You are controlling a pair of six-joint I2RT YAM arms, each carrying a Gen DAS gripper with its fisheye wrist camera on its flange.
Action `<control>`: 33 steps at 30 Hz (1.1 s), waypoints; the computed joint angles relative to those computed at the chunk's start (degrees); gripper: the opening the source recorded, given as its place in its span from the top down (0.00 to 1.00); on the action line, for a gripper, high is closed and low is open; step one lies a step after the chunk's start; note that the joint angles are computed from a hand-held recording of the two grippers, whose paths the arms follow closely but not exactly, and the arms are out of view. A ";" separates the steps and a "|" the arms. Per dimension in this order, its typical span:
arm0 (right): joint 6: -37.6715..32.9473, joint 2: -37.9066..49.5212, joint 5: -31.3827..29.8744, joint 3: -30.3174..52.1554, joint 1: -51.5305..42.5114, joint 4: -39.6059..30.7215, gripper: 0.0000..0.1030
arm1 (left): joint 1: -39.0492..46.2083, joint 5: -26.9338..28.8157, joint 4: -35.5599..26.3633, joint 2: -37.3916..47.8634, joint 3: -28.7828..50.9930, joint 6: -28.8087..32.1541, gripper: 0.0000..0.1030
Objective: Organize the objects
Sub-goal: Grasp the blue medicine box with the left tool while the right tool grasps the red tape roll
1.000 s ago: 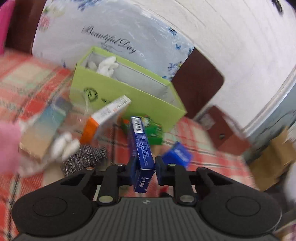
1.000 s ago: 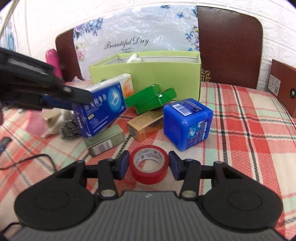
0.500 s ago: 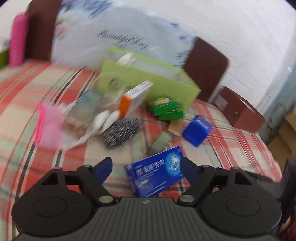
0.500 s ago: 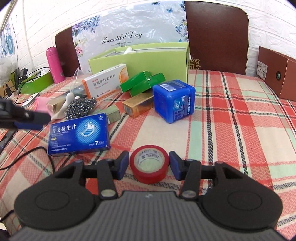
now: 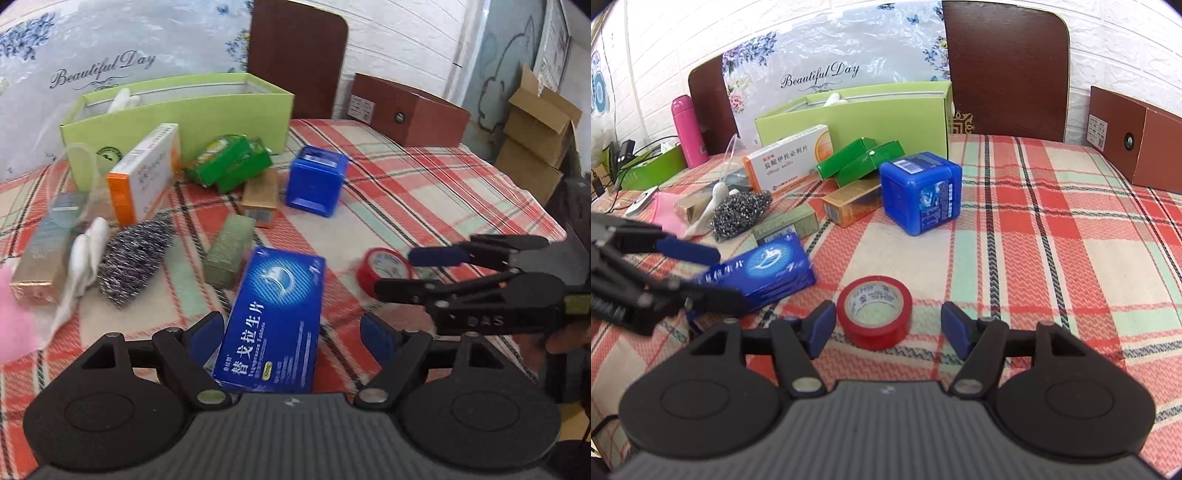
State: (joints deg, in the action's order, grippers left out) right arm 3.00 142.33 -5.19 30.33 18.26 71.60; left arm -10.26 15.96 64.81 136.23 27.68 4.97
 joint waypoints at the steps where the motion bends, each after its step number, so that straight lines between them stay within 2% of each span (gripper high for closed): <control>1: -0.57 0.30 0.29 0.08 0.16 0.25 0.39 | -0.96 -1.31 1.04 0.38 -0.34 0.09 0.19; 4: -2.64 1.48 1.46 0.20 0.88 1.81 0.39 | -3.91 -6.76 -0.06 0.32 0.65 -3.08 0.19; 5: -3.36 1.72 2.04 0.23 1.22 2.10 0.39 | -4.94 -9.76 -2.31 -0.31 1.64 -5.04 0.24; 6: -4.11 1.80 2.74 0.27 1.68 2.12 0.39 | -5.83 -12.65 -6.24 -1.25 3.13 -7.31 0.41; 7: -4.83 1.94 3.46 0.39 2.14 2.18 0.39 | -5.58 -12.76 -9.47 -1.37 4.74 -8.92 0.50; 10: -6.04 2.59 4.34 0.85 2.87 2.86 0.41 | -5.66 -13.20 -7.58 -0.29 5.21 -12.25 0.48; 11: -6.20 2.62 4.50 0.95 3.06 2.87 0.41 | -5.74 -12.94 -6.80 -0.24 4.83 -12.54 0.43; 14: -6.70 2.29 4.30 0.93 3.05 2.88 0.41 | -5.05 -10.13 -6.47 -1.23 3.56 -12.76 0.41; 17: -6.42 2.18 3.80 0.60 2.56 3.42 0.41 | -3.36 -6.17 -2.82 -1.18 1.67 -14.01 0.41; 19: -5.95 1.93 3.31 0.83 2.25 2.66 0.41 | -3.57 -7.77 -3.40 -1.65 1.69 -14.59 0.45; 21: -5.97 2.02 3.77 0.76 2.53 2.91 0.41 | -3.21 -8.02 -4.53 -1.89 2.36 -15.07 0.60; 27: -5.69 2.02 3.50 1.33 2.67 2.33 0.47 | -1.80 -7.55 -4.69 -2.55 2.67 -16.14 0.63; 28: -5.58 1.98 3.39 1.43 2.78 2.04 0.50 | -1.74 -7.58 -4.71 -2.54 2.82 -16.26 0.65; 30: -5.69 1.84 3.18 1.78 3.05 0.98 0.55 | -1.65 -7.62 -5.94 -2.51 3.62 -16.37 0.80; 33: -5.62 1.64 4.07 1.82 3.64 0.51 0.56 | -1.87 -7.84 -6.18 -2.28 3.92 -15.70 0.82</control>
